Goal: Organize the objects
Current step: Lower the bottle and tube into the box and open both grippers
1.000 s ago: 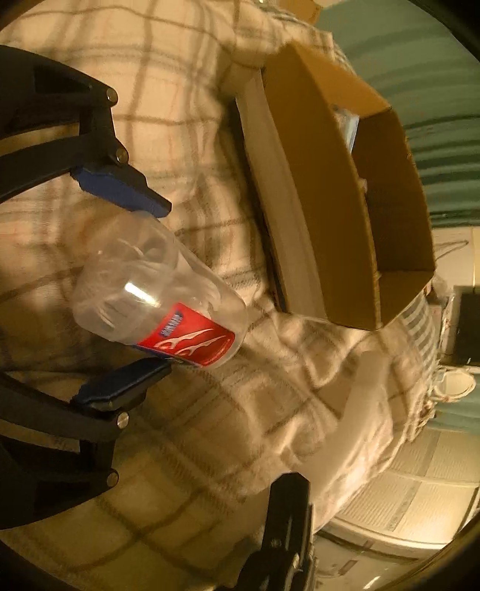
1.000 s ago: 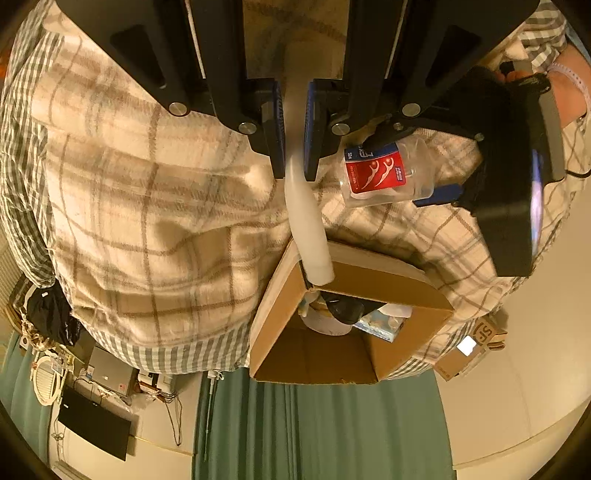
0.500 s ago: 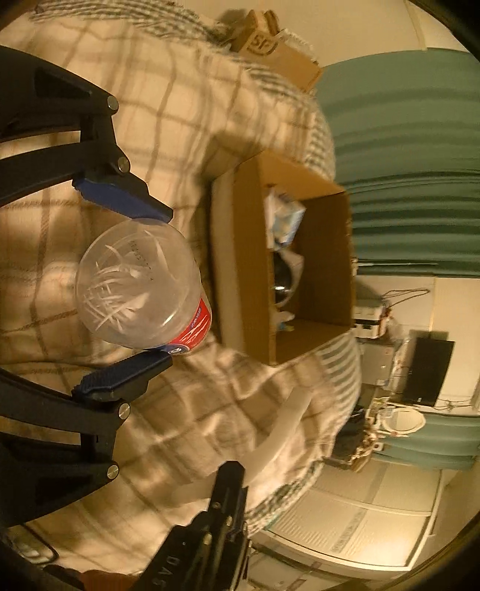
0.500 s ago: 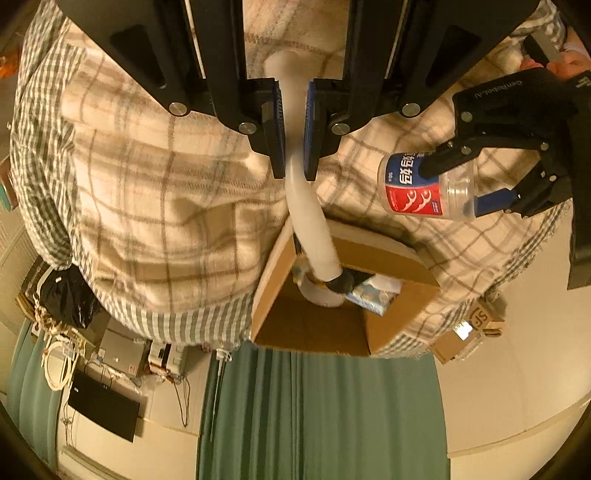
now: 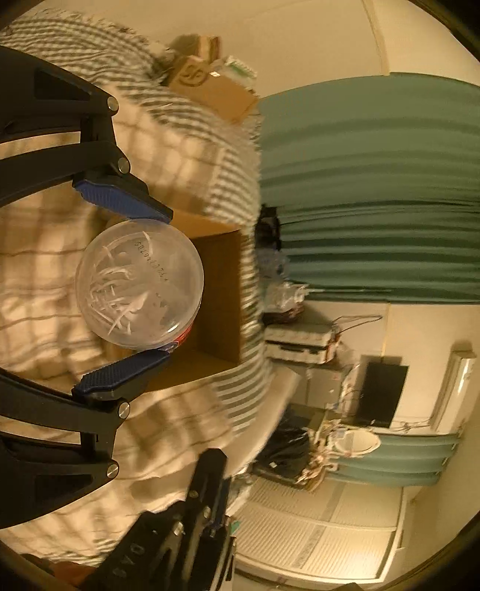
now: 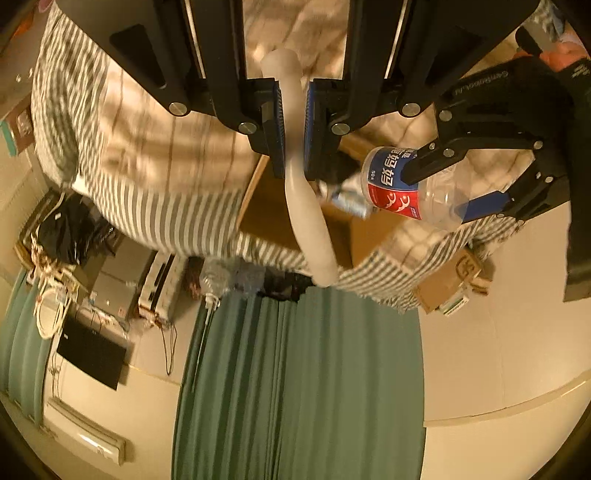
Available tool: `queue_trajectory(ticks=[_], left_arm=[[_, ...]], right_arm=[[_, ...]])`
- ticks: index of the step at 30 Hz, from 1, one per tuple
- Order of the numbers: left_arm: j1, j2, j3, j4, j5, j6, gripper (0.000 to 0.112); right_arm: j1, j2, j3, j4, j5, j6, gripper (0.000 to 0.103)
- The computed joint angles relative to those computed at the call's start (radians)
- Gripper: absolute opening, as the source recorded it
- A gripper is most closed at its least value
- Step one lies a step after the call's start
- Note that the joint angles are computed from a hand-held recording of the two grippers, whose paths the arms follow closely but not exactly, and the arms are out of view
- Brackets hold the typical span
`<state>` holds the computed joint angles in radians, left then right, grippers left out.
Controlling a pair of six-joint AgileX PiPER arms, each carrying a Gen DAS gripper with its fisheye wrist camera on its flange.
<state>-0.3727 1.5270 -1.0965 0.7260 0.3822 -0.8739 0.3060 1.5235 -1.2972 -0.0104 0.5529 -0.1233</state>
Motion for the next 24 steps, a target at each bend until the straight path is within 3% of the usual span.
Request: queue_trajectory(ticks=[11,15,21,24], left_arm=[[0.097,0.279,-0.344,-0.065,0.001,0.134,0.071],[0.110,0.373,-0.378,-0.017,-0.026,0.101,0.071],[0.120,0.480,-0.418,-0.062,-0.032,0.139,0.071],[0.112,0.493,-0.401,0.015,-0.048,0.073,0.071]], right_arm=[[-0.009,0.411,-0.593,0.017,0.219,-0.025,0.008],[-0.023,0.529,-0.688,0.043,0.251,-0.052,0.008],[-0.045,0.671,-0.751,0.096,0.280,-0.082,0.008],[-0.055,0.693,-0.746,0.124,0.273,-0.096,0.010]])
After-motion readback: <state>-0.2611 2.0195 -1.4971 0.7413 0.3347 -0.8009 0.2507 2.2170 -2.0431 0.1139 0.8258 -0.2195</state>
